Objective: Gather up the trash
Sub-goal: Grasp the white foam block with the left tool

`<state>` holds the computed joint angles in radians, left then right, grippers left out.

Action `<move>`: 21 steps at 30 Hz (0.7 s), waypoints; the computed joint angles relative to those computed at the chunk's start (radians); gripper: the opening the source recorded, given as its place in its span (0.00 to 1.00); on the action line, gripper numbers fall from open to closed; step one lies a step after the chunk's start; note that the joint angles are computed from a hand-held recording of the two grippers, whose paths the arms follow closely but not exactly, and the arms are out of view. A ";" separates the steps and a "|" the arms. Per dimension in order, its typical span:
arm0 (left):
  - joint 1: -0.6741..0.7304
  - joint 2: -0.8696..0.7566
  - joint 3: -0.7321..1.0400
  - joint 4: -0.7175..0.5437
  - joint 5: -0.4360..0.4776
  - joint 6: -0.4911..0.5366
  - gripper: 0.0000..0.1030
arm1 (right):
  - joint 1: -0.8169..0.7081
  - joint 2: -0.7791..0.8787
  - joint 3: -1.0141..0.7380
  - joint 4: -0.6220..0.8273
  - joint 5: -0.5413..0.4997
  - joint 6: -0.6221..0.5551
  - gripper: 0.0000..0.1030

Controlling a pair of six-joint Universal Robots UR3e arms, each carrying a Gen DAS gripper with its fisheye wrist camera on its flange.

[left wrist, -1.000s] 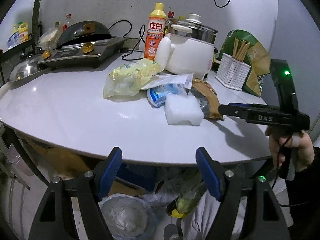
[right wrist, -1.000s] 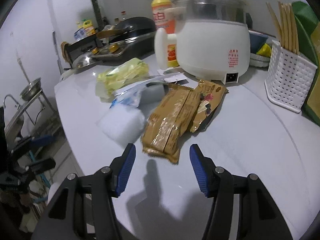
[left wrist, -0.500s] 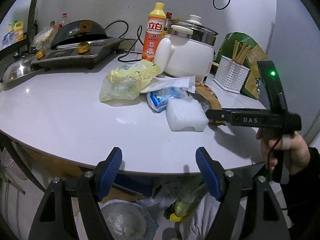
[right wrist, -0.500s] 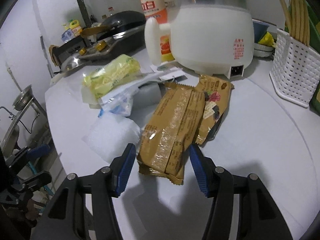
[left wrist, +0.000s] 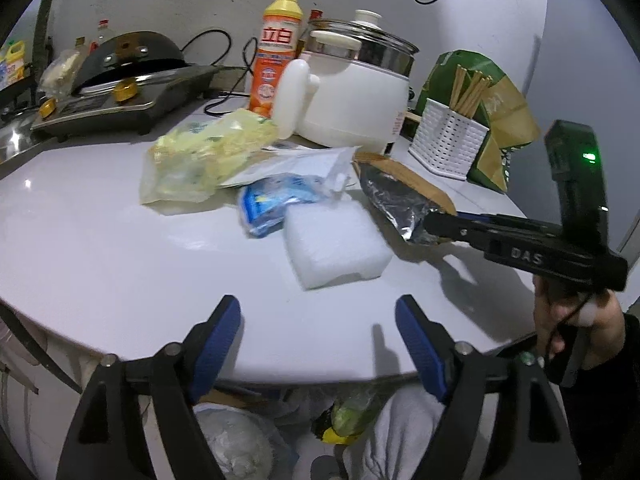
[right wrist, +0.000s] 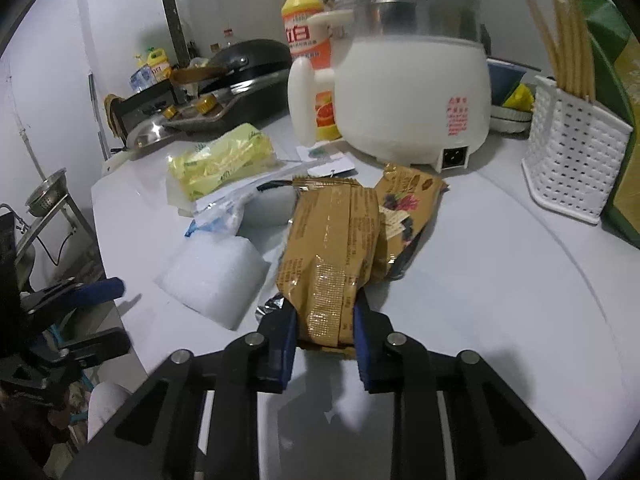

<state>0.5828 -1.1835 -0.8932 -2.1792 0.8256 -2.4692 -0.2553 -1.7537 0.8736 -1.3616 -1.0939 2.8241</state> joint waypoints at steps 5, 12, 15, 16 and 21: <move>-0.261 -0.086 -0.071 0.323 0.155 -0.275 0.82 | -0.153 -0.059 -0.017 0.116 0.114 -0.102 0.22; -0.431 -0.198 -0.038 0.482 0.290 -0.412 0.82 | -0.349 -0.108 -0.075 0.330 0.216 -0.275 0.22; -0.464 -0.231 -0.025 0.503 0.329 -0.445 0.82 | -0.444 -0.122 -0.115 0.448 0.254 -0.371 0.22; -0.470 -0.238 -0.026 0.510 0.335 -0.454 0.82 | -0.474 -0.128 -0.126 0.486 0.266 -0.403 0.22; -0.499 -0.247 -0.031 0.531 0.360 -0.448 0.82 | -0.599 -0.131 -0.197 0.661 0.313 -0.524 0.22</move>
<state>0.0834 -1.4307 -0.9246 -1.6479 1.1859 -2.9173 -0.8544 -1.8848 0.6771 -0.7008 -0.7809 2.3002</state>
